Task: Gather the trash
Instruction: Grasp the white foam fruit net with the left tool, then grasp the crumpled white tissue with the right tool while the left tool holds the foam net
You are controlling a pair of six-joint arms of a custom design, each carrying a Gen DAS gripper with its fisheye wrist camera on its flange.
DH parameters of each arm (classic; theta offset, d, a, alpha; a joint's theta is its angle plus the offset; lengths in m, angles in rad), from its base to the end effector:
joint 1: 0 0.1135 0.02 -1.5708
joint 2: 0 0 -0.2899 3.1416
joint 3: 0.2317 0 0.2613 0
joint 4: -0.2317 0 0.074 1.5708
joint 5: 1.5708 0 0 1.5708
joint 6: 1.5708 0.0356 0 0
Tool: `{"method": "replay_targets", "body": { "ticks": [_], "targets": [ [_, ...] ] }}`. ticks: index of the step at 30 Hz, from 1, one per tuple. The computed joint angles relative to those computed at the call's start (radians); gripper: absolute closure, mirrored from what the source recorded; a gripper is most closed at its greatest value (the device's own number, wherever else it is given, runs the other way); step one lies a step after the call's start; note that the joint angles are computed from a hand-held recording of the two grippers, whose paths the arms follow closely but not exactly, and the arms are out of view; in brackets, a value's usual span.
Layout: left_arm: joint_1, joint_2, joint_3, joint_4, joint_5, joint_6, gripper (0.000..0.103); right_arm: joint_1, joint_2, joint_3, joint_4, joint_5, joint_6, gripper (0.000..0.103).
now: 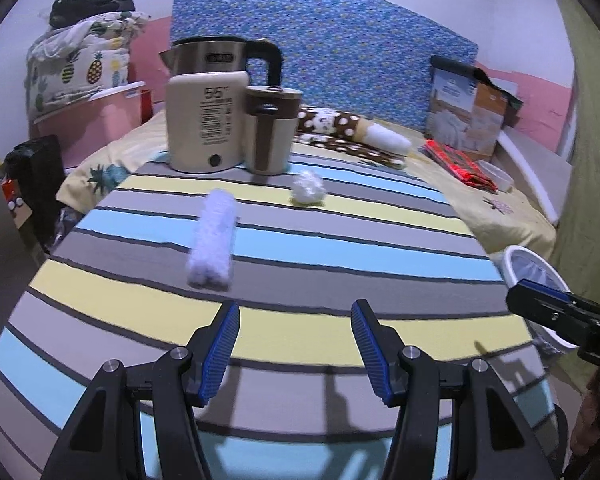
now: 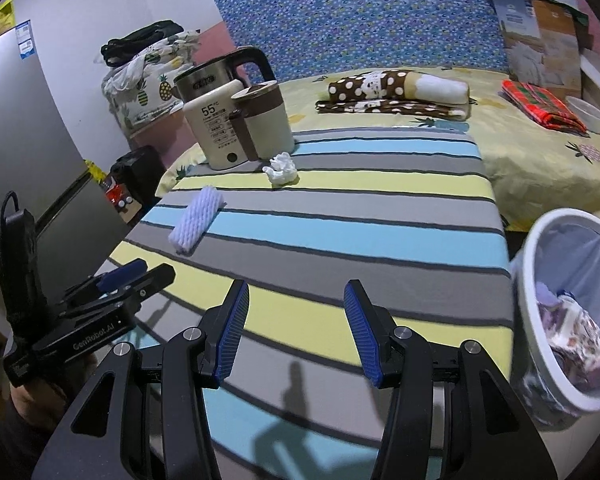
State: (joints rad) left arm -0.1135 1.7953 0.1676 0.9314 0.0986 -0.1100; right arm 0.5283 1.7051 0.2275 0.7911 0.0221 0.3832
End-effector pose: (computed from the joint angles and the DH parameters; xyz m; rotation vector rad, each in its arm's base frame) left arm 0.2122 -0.0277 0.0686 0.0564 2.2727 -0.2299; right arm 0.1964 0.1137 0.0837 -0.1546 2.2934 0.4561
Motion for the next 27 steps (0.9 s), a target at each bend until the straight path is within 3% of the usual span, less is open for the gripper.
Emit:
{"method": "replay_targets", "body": {
  "ticks": [9,18,21,27],
  "targets": [
    [0.107,0.120,0.188,-0.101,0.014,0.052,0.045,-0.015,0.076,0.115,-0.051,-0.025,-0.031,0.051],
    [0.135,0.258,0.398,-0.247,-0.019,0.023,0.047,-0.040,0.155,0.223,-0.102,-0.057,-0.068,0.051],
    [0.139,0.303,0.460,-0.310,-0.019,0.018,0.075,-0.045,0.178,0.262,-0.127,-0.067,-0.083,0.051],
    [0.145,0.293,0.443,-0.263,0.013,0.003,0.078,-0.054,0.229,0.359,-0.186,-0.084,-0.113,0.051]
  ]
}}
